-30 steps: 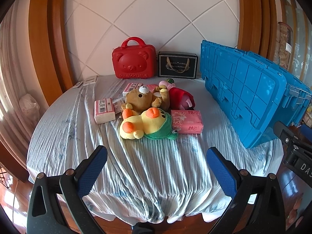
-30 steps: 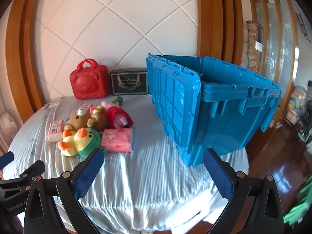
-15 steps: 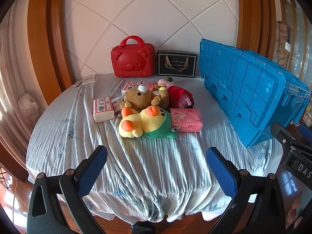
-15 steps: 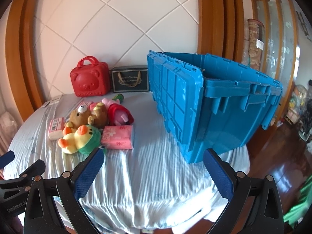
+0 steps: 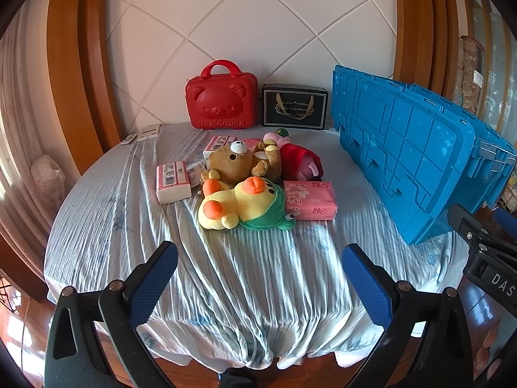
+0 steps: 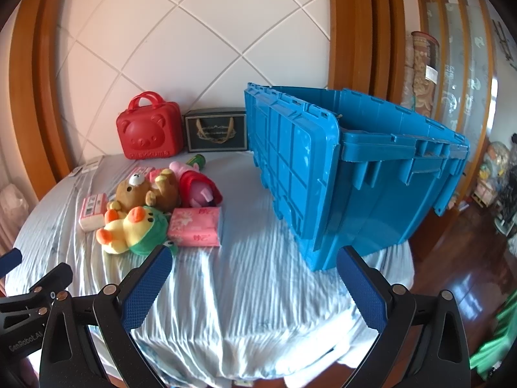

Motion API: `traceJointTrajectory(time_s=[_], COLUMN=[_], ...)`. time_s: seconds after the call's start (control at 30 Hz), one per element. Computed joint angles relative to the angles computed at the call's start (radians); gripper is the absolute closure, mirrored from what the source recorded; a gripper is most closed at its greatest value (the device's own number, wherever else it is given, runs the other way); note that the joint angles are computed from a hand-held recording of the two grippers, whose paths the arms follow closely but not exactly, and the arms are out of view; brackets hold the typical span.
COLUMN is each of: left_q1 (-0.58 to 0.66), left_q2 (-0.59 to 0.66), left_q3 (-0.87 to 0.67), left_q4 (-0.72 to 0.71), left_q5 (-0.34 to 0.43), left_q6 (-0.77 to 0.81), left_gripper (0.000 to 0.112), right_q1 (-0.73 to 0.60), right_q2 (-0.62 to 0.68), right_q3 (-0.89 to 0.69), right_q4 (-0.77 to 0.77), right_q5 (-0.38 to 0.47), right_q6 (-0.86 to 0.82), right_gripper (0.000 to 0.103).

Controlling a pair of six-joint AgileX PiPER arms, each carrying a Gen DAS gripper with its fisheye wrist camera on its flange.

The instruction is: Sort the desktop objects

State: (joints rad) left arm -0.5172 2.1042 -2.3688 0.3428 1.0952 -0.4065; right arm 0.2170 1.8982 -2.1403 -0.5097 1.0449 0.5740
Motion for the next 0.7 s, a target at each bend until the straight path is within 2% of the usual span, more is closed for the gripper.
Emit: traceJointTrajectory(time_s=[0.7], left_q1=[0.03], left_q2=[0.069], left_q3=[-0.121], left_q4=[-0.054], left_q5=[0.065], left_q6=[0.057], left_gripper=[0.009], right_q1=[0.001], right_q2=[0.067], right_q3=[-0.093], right_q4=[0.023], right_q5=[0.045], right_q6=[-0.037], right_gripper=[0.0])
